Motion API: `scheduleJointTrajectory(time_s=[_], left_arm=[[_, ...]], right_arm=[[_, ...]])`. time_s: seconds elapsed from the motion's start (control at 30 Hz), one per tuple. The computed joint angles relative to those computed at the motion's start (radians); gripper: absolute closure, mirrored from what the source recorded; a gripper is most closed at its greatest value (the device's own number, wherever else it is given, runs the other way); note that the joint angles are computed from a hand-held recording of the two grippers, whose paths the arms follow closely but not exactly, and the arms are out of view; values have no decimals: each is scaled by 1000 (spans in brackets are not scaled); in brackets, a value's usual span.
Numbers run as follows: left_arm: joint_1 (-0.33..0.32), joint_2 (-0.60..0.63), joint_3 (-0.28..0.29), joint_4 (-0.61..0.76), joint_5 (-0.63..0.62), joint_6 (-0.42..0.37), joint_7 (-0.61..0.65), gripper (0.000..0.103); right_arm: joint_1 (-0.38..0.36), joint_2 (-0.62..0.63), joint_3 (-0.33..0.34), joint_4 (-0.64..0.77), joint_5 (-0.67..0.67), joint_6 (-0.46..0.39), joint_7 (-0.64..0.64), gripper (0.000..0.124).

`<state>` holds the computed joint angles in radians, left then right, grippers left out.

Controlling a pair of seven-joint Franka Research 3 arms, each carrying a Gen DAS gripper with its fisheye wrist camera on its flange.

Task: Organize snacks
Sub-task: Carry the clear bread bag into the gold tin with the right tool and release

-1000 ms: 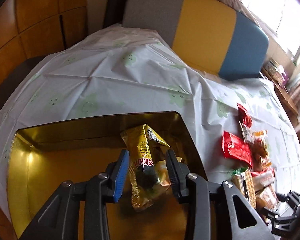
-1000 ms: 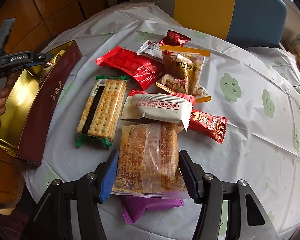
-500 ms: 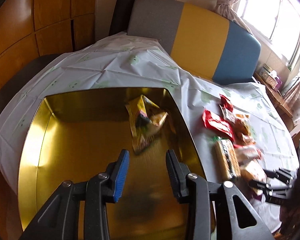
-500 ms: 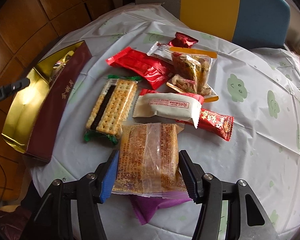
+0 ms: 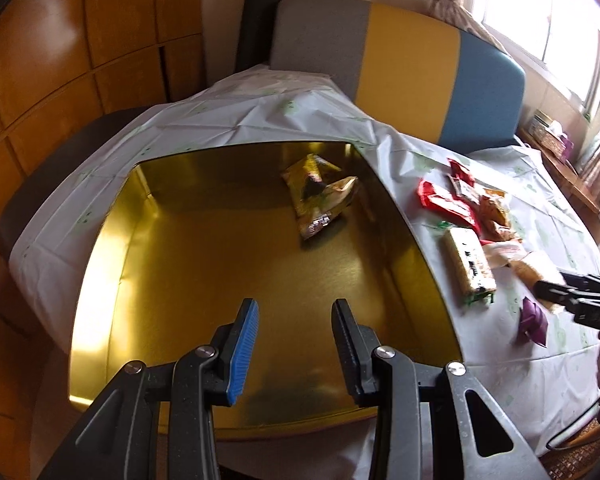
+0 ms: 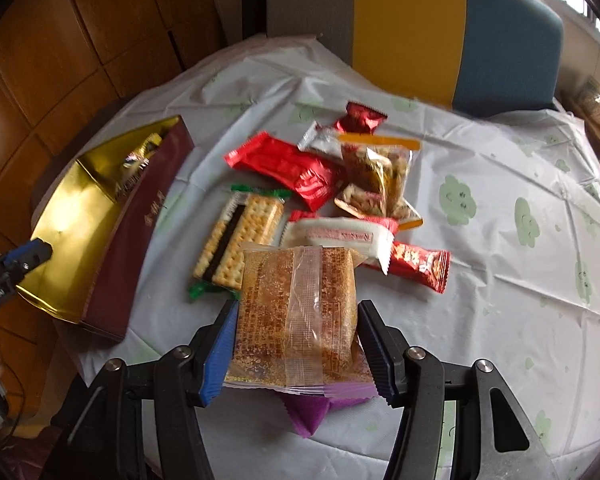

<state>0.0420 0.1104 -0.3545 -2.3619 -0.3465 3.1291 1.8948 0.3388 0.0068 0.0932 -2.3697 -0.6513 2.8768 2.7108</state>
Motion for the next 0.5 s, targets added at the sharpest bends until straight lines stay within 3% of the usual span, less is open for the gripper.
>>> scheduleJointTrajectory(time_s=[0.1,0.23,0.33,0.47,0.5], left_arm=[[-29,-2,49,-11,59,9,-72,65],[-24,-8,65,-25,112,28,-134,65],[-13,-11,73,-30,149,35,-178,65],[-53,-20,146,-47,275,67,-301,65],[-40,-23,138,-49,286,71,-310,65]], right_arm=[[18,17,12,39,-21,7,19,65],[70,75,11,127,-14,18,-13,65],[116,127,0,202,15,23,-62,65],[169,210,-8,310,87,11,-153,65],[184,230,-13,338,101,-1,-169,65]])
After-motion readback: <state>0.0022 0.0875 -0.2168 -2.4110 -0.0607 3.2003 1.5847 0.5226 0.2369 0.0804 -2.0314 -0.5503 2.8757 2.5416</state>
